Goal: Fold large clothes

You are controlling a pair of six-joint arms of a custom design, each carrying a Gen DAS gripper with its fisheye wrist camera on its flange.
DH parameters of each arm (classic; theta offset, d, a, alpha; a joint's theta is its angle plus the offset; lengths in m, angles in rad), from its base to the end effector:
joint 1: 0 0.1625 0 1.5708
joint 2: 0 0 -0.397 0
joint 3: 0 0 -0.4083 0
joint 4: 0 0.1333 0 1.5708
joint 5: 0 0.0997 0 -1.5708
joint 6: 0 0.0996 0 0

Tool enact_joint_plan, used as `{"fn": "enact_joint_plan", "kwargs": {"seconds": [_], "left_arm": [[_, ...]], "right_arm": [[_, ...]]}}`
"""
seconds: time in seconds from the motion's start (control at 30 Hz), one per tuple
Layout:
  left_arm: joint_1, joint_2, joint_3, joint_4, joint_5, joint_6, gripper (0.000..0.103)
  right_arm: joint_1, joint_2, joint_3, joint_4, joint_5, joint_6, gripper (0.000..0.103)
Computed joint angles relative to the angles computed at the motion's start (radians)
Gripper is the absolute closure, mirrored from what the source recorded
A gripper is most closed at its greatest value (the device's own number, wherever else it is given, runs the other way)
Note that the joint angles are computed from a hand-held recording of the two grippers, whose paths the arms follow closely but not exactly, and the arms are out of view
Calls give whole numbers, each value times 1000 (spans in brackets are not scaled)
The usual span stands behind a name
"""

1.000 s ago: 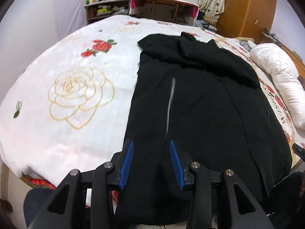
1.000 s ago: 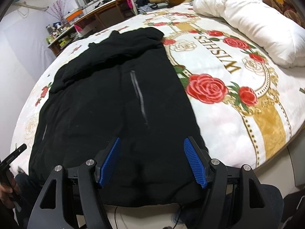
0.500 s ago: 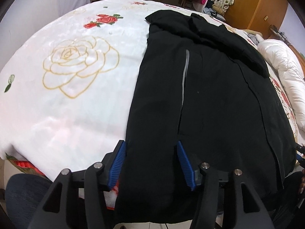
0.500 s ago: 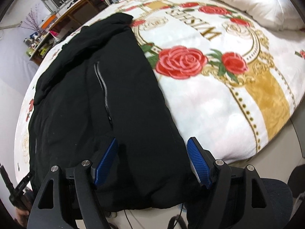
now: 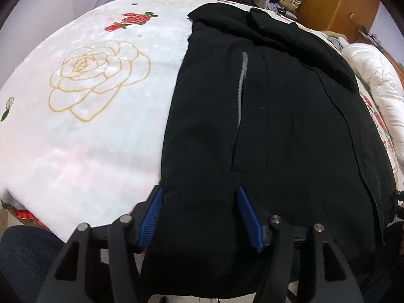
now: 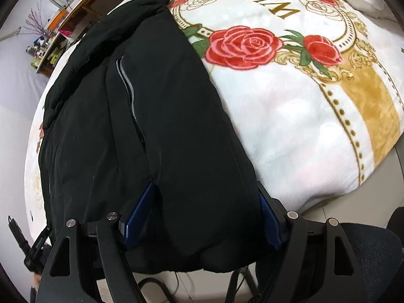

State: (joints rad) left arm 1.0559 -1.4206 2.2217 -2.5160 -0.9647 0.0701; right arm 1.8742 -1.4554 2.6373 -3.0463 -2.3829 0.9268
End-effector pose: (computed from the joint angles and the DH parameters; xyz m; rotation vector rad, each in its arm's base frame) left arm -0.0582 -0.4887 0.1951 0.6825 2.4667 -0.3566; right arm 0.1526 -0.2831 0.1423 -0.9125 -2.3170 0.9167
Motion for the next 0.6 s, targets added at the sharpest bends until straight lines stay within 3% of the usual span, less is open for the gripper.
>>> {"fn": "enact_joint_plan", "kwargs": {"seconds": [0.07,0.13,0.17,0.23,0.6], "left_arm": [[-10,-5,6,5,14,0,66],[-12,-12,4,11,7,2,77],[-14,-18,3,17,1,2,85],[-21,-35,0,27,-10,-1,88],[-54,-130,-58,-22,-151,10,91]], "right_arm": [[17,0,-6,24,-10,6,40],[25,7,2,-37,5,-23,62],[27,11,6,-71,16,-40,66],[48,19,-4,-67,1,-48,75],[183,-48,-26,-154,-73,-113,81]]}}
